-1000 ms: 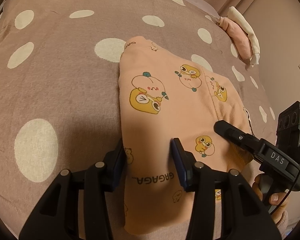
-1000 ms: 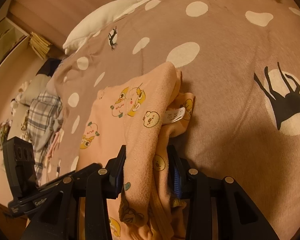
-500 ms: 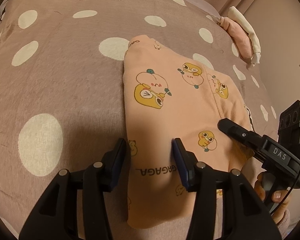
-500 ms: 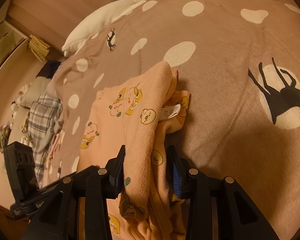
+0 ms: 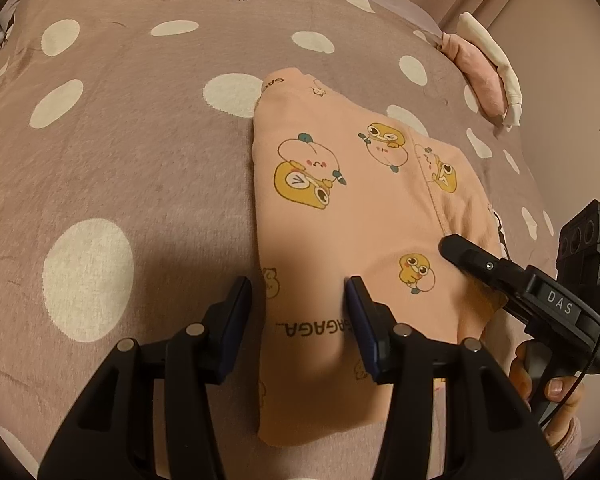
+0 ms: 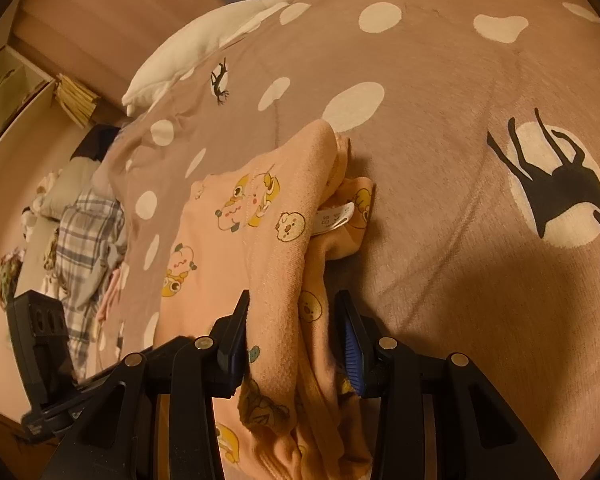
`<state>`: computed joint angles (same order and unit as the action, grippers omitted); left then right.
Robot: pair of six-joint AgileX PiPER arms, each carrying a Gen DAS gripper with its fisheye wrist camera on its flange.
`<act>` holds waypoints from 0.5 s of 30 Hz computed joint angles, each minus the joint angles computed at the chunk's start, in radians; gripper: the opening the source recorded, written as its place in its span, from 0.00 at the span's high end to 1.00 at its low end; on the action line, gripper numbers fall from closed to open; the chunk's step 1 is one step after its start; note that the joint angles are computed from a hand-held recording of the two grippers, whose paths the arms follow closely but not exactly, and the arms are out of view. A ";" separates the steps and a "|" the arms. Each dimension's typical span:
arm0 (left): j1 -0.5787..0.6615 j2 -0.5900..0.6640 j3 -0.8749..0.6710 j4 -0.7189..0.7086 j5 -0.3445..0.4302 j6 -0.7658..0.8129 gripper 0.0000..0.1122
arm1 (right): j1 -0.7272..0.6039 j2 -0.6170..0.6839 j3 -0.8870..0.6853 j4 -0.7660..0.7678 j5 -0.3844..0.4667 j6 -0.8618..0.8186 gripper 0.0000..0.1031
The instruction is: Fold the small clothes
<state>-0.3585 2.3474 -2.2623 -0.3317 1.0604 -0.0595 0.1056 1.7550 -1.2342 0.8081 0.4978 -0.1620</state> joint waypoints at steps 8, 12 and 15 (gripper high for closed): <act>0.003 -0.020 0.039 -0.002 -0.019 0.009 0.55 | -0.002 -0.002 0.005 0.006 -0.001 -0.005 0.61; 0.003 -0.033 0.062 0.000 -0.029 0.011 0.55 | -0.004 -0.002 0.005 0.009 0.001 -0.006 0.61; 0.004 -0.035 0.066 0.001 -0.031 0.012 0.55 | -0.004 -0.007 0.012 0.008 -0.002 0.001 0.60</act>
